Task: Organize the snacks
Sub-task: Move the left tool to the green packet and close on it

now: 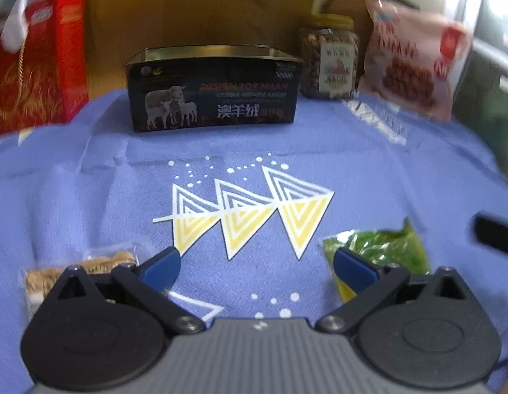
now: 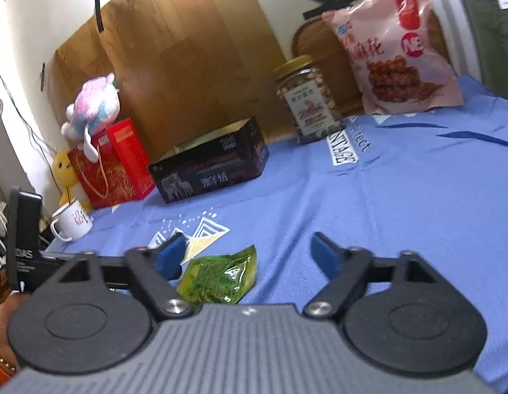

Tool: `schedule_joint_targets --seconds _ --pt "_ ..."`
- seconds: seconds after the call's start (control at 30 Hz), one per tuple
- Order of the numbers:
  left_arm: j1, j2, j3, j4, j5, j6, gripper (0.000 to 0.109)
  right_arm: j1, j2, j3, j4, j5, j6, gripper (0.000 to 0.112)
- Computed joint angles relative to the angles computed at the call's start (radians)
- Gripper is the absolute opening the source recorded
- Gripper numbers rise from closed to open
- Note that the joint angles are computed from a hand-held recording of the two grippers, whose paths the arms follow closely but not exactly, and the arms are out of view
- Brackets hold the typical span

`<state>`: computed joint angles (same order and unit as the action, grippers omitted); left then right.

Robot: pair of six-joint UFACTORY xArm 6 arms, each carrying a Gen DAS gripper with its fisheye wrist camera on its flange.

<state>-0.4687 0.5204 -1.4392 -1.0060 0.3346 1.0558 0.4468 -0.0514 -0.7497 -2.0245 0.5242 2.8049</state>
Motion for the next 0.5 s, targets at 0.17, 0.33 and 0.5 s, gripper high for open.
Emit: schedule_joint_targets --seconds 0.17,0.33,0.5 --pt "0.085 -0.037 -0.009 -0.114 0.230 -0.025 0.069 -0.053 0.038 -0.026 -0.082 -0.107 0.126 0.050" --pt "0.151 0.012 -0.091 -0.104 0.508 -0.070 0.058 -0.062 0.065 -0.054 -0.158 -0.149 0.185 0.042" --pt "0.148 0.036 -0.110 -0.137 0.597 -0.018 0.058 -0.074 0.106 -0.106 -0.247 -0.230 0.277 0.026"
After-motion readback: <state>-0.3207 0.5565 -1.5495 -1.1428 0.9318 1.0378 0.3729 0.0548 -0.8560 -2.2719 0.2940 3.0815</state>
